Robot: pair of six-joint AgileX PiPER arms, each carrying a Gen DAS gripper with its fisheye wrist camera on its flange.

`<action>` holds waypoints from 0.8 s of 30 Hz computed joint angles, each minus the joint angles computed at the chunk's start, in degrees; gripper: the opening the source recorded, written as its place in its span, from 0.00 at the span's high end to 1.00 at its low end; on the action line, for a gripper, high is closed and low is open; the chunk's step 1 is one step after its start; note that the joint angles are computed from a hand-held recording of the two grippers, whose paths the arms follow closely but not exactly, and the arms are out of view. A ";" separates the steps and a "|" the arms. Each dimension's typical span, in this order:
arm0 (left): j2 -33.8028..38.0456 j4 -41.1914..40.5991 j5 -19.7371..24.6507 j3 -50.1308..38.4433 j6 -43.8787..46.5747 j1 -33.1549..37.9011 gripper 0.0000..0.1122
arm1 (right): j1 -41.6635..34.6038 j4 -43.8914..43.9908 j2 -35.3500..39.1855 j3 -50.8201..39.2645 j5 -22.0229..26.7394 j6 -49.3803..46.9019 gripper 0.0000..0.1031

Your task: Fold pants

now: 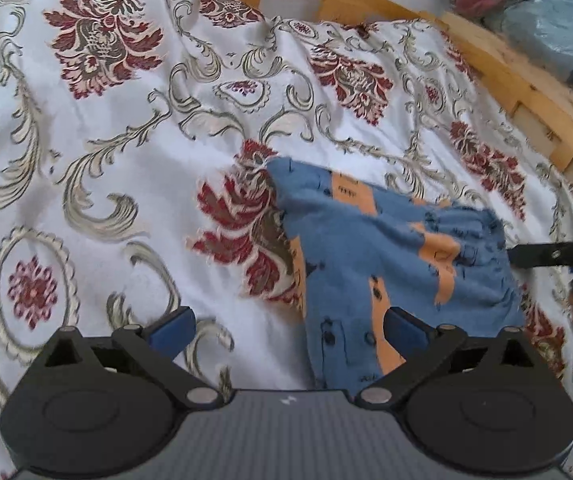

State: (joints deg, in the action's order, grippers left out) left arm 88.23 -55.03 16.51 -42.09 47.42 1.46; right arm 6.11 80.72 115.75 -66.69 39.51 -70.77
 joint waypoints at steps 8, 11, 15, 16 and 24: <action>8.10 -5.08 8.90 -8.95 1.97 4.02 0.16 | -1.77 -0.17 6.75 -7.34 6.52 4.14 0.25; 9.67 -6.33 11.94 -10.47 3.03 5.06 0.26 | -3.52 0.56 9.18 -8.95 11.06 4.13 0.37; 10.90 -7.95 15.10 -11.24 6.24 5.96 0.46 | -5.92 2.46 10.96 -8.75 14.26 2.75 0.53; 11.23 -7.92 15.70 -11.55 6.35 6.06 0.48 | -6.08 2.59 10.99 -8.56 14.34 2.31 0.57; 10.87 -1.73 14.34 -13.17 3.88 2.89 0.79 | -3.87 7.37 7.44 -3.35 9.58 -3.03 0.75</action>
